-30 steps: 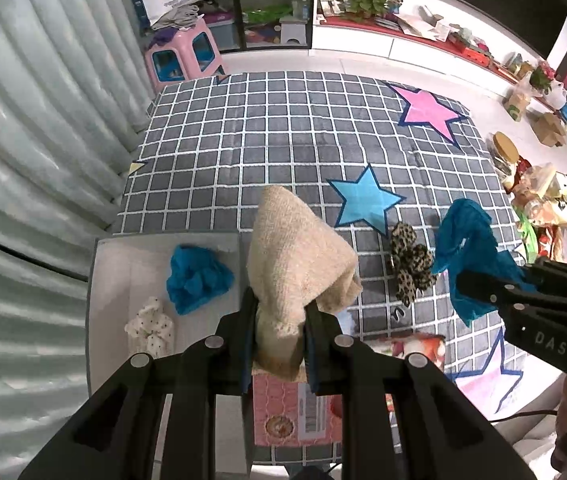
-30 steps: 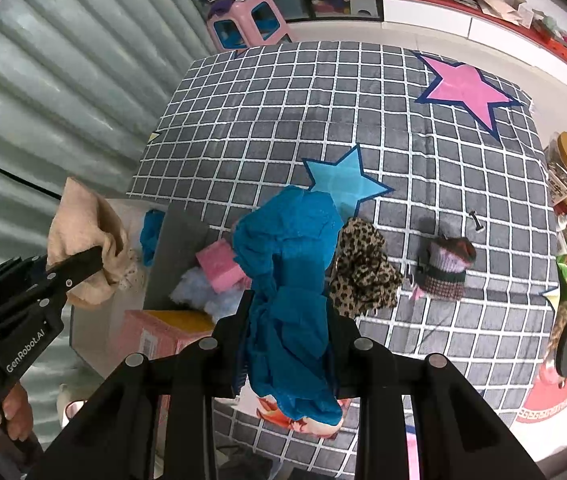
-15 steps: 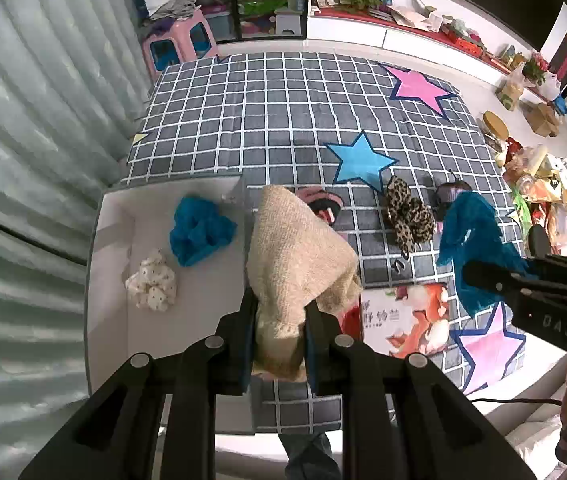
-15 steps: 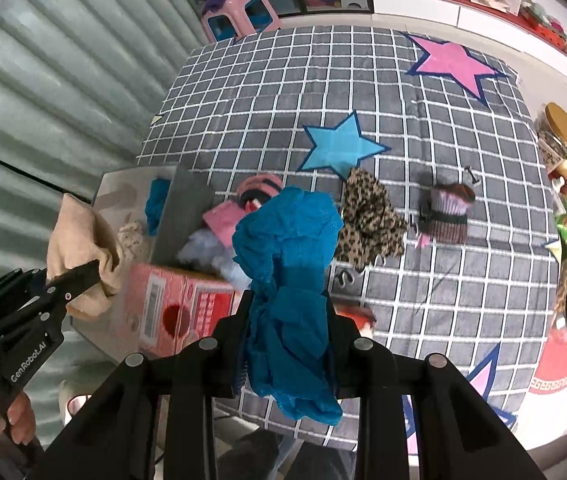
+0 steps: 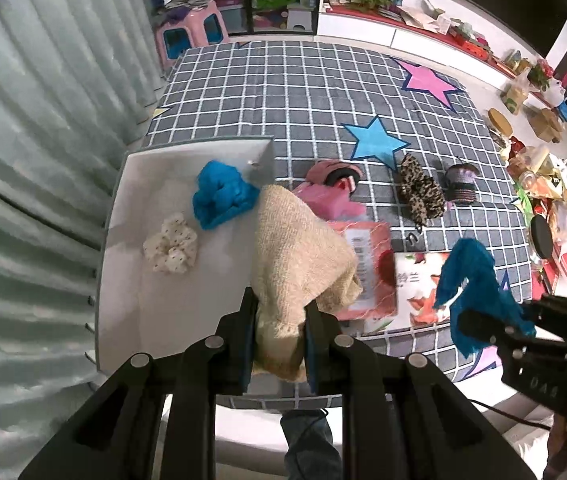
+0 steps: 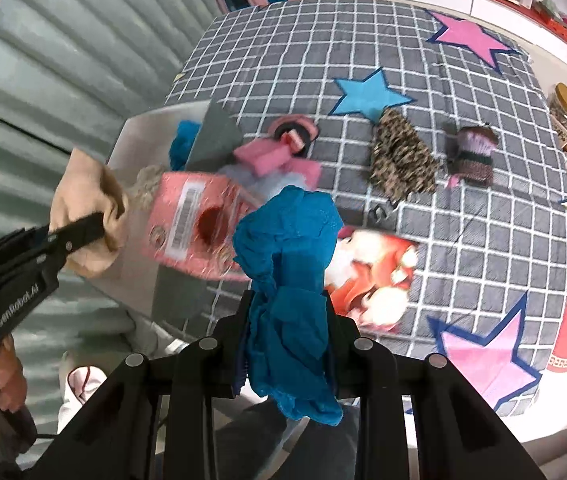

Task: Organize soft objects
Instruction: 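Carry the beige cloth and blue cloth with both tools over the white box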

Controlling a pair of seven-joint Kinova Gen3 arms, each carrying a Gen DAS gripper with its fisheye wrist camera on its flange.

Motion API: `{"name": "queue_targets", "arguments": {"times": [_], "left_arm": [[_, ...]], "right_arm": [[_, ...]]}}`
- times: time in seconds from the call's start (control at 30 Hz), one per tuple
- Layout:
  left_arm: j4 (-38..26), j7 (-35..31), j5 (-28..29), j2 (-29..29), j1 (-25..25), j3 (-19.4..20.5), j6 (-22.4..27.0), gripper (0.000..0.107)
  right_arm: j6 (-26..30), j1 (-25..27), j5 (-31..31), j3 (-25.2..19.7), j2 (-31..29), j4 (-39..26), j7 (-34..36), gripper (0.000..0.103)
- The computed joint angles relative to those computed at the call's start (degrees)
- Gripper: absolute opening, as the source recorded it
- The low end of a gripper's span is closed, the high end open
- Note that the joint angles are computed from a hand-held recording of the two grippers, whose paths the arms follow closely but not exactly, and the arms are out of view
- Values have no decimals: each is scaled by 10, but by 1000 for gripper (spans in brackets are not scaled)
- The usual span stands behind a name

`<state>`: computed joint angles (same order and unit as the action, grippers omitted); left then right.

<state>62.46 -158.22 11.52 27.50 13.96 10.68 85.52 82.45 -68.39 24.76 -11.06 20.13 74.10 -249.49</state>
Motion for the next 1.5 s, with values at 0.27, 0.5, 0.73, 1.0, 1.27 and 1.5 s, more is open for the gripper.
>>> {"name": "queue_targets", "arguments": {"times": [0.27, 0.5, 0.73, 1.0, 1.27, 1.5], "left_arm": [[-39, 4, -5, 30, -20, -10, 11, 22], [-83, 17, -11, 60, -36, -17, 24, 22], [-140, 40, -18, 96, -45, -24, 43, 22], [-186, 64, -27, 125, -46, -28, 59, 22], [-225, 81, -34, 149, -42, -31, 76, 22], [-249, 95, -40, 166, -32, -33, 84, 22]], "right_arm": [[-27, 11, 1, 16, 39, -51, 63, 31], [-50, 28, -8, 36, 69, -100, 155, 31], [-59, 49, -28, 53, 89, -138, 244, 31], [-71, 76, -51, 66, 98, -160, 323, 31], [-86, 103, -70, 73, 104, -170, 378, 31], [-107, 122, -80, 78, 96, -153, 400, 31]]}}
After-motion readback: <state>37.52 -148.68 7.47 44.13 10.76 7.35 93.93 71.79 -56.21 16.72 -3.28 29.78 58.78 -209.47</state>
